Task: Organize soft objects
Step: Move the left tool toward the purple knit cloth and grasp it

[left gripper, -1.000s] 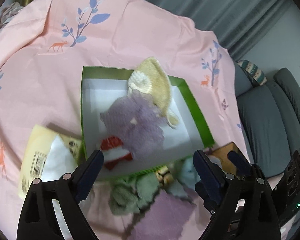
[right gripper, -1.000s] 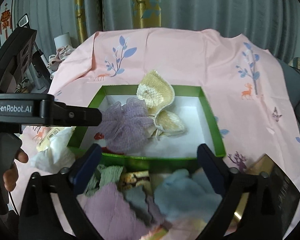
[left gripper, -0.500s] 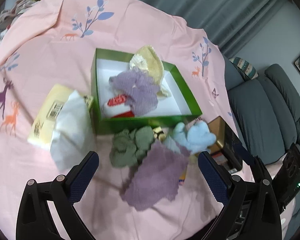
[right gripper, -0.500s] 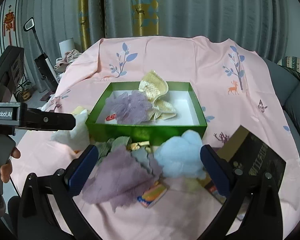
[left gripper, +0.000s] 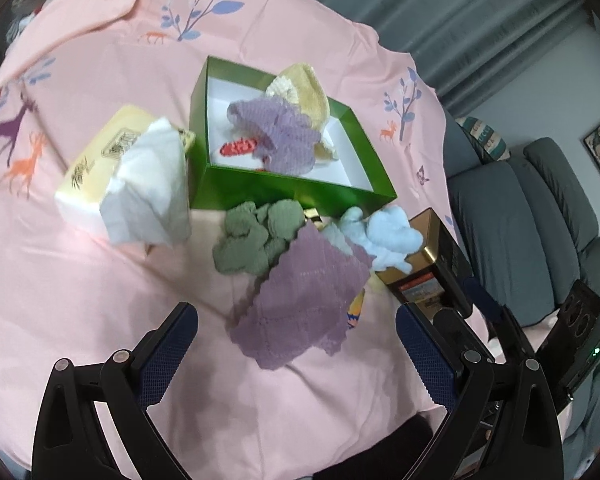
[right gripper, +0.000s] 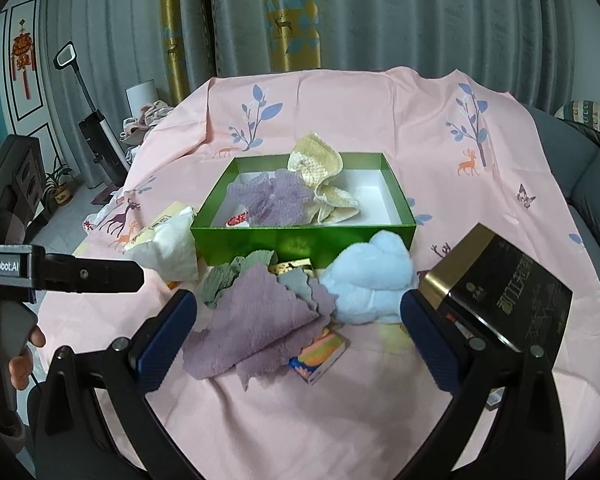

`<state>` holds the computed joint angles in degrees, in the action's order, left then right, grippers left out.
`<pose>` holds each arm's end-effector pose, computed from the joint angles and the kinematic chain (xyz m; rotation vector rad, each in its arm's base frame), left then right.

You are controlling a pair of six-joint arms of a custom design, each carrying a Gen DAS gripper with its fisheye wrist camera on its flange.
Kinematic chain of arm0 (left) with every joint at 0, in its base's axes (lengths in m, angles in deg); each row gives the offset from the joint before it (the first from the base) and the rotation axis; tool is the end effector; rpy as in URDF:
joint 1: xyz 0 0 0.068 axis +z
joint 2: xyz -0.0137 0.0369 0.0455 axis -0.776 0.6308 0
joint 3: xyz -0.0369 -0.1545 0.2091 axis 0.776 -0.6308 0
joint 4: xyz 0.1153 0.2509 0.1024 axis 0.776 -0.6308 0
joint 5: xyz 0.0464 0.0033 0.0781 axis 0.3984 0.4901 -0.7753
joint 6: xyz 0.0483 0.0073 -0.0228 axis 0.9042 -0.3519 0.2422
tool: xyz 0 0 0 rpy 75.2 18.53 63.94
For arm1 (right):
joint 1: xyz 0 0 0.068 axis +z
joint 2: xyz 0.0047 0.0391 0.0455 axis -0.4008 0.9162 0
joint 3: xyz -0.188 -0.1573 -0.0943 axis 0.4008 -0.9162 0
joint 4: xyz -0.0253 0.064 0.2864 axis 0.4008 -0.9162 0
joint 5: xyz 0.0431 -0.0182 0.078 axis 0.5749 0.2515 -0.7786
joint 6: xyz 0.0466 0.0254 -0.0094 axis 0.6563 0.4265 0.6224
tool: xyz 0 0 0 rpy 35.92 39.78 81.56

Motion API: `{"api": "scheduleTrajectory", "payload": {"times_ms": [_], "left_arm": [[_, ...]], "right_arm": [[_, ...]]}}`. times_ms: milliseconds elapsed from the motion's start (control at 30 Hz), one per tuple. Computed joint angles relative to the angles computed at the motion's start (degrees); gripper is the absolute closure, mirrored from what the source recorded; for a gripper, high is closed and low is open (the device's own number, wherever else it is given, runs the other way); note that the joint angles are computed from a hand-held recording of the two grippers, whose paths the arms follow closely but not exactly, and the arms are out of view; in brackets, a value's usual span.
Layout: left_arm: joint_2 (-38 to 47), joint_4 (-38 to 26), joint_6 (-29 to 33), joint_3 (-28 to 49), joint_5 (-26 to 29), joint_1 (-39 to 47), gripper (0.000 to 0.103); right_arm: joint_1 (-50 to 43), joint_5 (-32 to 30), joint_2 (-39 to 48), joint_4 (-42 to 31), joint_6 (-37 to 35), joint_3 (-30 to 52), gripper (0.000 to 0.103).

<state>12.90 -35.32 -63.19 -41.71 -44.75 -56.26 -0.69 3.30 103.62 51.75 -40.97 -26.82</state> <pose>0.2307 -0.0355 0.1078 -0.3430 2.4856 -0.7452 0.2607 0.1131 0.1066 -0.4888 2.2275 0.2916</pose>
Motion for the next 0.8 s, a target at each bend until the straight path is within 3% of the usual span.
{"api": "scheduleTrajectory", "payload": {"times_ms": [300, 633, 733, 800], "left_arm": [[5.6, 6.98, -3.8, -3.24, 4.89, 1.51, 0.004], [18.01, 15.68, -6.01, -2.54, 9.29, 1.57, 0.004], [20.99, 17.66, -6.97, -1.39, 10.84, 1.22, 0.004], [22.42, 18.52, -7.5, -0.66, 11.64, 1.03, 0.004]], "right_arm": [[-4.59, -3.43, 3.64, 1.95, -0.12, -2.23, 0.001], [-5.82, -15.17, 11.2, 12.54, -1.66, -5.86, 0.003], [-3.77, -14.14, 13.79, 14.86, -1.54, -5.12, 0.008], [-3.07, -13.5, 15.69, 15.58, -1.58, -3.68, 0.021]]}}
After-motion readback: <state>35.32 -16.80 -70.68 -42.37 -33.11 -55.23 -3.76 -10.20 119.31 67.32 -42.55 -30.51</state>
